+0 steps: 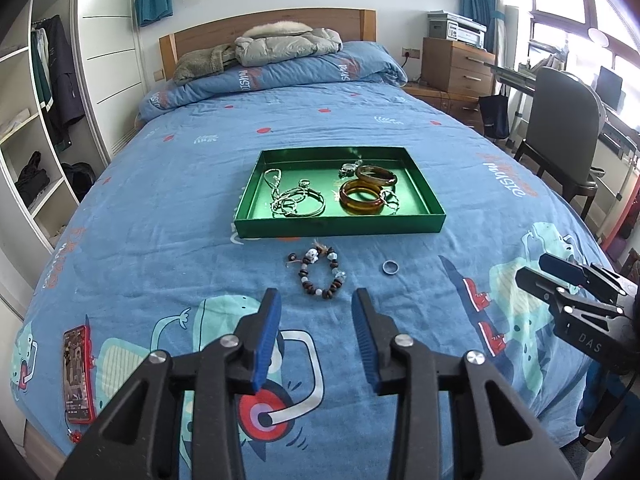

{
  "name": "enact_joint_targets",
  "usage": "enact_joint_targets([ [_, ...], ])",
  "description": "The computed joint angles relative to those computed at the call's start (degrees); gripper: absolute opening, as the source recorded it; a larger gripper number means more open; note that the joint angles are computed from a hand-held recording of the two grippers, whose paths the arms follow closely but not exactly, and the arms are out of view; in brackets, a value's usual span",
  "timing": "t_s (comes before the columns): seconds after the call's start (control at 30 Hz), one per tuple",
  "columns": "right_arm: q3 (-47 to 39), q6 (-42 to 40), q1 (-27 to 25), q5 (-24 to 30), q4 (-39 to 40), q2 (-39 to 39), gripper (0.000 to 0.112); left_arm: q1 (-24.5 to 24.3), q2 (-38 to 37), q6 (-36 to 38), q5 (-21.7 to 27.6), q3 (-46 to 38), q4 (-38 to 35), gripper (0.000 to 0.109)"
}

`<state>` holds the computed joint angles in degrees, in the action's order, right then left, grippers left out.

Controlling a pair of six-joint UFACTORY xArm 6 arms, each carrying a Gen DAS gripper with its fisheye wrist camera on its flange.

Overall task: Organize jewelry
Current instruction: 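Withdraw both tools toward the beaded bracelet and silver ring, then grasp the beaded bracelet with left tool while right tool grasps the silver ring, then carry the beaded bracelet and silver ring into the green tray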

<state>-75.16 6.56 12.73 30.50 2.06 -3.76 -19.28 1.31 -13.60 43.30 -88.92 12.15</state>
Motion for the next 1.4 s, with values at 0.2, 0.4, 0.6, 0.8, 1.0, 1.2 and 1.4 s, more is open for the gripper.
enact_joint_targets([
  [0.2,-0.74,-1.23,-0.33,-0.28,1.45,1.36,0.052,0.02,2.47,0.56,0.47,-1.66,-0.4,0.035],
  [0.4,-2.57,-3.79,-0.35,0.15,3.87,3.86,0.052,1.36,6.02,2.98,0.8,-3.47,-4.56,0.035],
  [0.6,-6.64,-11.0,0.06,1.65,8.94,8.92,0.052,4.42,12.61,6.95,2.53,-7.19,-13.32,0.035],
  [0.8,-14.37,-18.62,1.29,4.3,13.72,16.77,0.048,5.63,20.33,9.57,4.01,-14.99,-18.06,0.035],
  [1.0,-24.7,-22.53,2.26,8.39,14.49,25.75,0.042,6.26,29.63,9.65,7.7,-26.62,-17.55,0.035],
  [1.2,-33.22,-24.05,2.55,11.48,14.16,32.8,0.035,6.15,32.03,12.29,6.8,-28.03,-16.98,0.034],
  [1.4,-33.83,-27.02,3.3,11.07,13.71,33.76,0.021,5.54,30.55,13.35,4.22,-24.96,-15.69,0.009],
])
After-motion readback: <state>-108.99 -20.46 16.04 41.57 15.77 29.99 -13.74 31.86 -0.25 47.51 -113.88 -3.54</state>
